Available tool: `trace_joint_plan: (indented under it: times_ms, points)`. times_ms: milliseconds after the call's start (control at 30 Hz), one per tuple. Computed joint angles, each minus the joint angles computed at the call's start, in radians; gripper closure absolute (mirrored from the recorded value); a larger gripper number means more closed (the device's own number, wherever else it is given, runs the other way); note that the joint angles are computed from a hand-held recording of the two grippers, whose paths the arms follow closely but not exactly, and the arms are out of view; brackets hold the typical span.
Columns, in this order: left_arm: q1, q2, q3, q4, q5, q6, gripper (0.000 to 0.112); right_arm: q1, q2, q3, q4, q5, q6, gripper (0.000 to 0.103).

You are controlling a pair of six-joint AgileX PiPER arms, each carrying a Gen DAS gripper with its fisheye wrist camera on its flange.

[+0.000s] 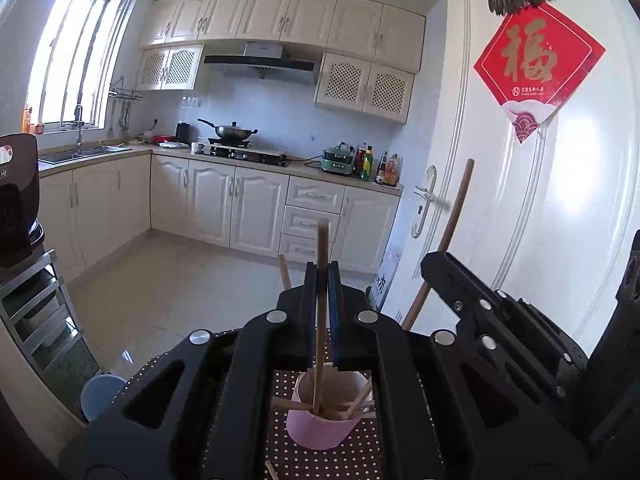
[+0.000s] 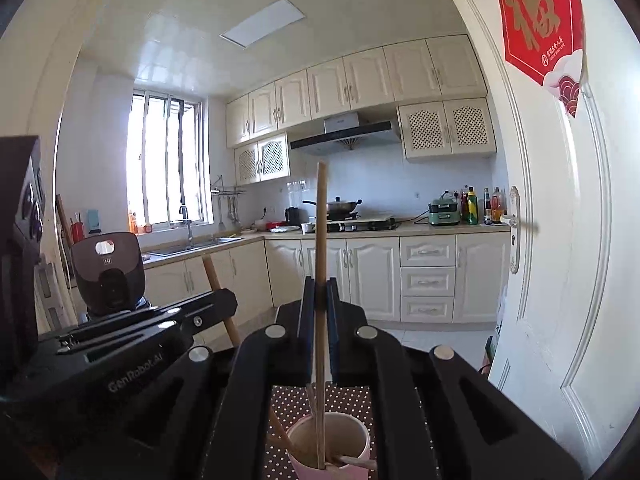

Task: Organize utensils
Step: 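Lower both chopsticks into the pink cup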

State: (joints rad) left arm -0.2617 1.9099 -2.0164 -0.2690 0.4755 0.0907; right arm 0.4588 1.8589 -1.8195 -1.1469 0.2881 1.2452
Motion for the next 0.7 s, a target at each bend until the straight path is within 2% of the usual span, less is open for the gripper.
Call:
trace_joint_plan:
  times_ms: [167, 300, 367, 400, 467, 500, 533, 600, 700]
  points:
    - [-0.018, -0.006, -0.002, 0.105, 0.002, -0.073, 0.105, -0.012, 0.001, -0.001, 0.087, -0.008, -0.070, 0.099]
    - [-0.043, -0.018, 0.007, 0.287, -0.006, -0.225, 0.105, -0.020, -0.001, 0.006, 0.121, -0.015, -0.085, 0.099]
    - [-0.043, -0.028, 0.020, 0.305, -0.013, -0.237, 0.104, -0.022, -0.002, 0.008, 0.138, -0.015, -0.101, 0.099]
    - [-0.044, -0.029, 0.019, 0.330, -0.006, -0.255, 0.099, -0.023, -0.001, 0.006, 0.156, -0.015, -0.118, 0.099]
    - [-0.043, -0.039, 0.039, 0.363, -0.019, -0.280, 0.076, -0.024, -0.001, 0.007, 0.158, -0.015, -0.114, 0.099]
    - [-0.044, -0.048, 0.058, 0.395, -0.034, -0.311, 0.055, -0.025, -0.002, 0.010, 0.166, -0.017, -0.115, 0.099]
    - [-0.042, -0.064, 0.089, 0.419, -0.062, -0.335, 0.054, -0.026, -0.002, 0.011, 0.171, -0.017, -0.117, 0.099]
    - [-0.037, -0.074, 0.101, 0.430, -0.062, -0.343, 0.054, -0.023, -0.007, 0.023, 0.123, -0.018, -0.069, 0.099]
    - [-0.037, -0.095, 0.134, 0.523, -0.079, -0.423, 0.052, -0.020, -0.004, 0.020, 0.136, -0.015, -0.082, 0.099]
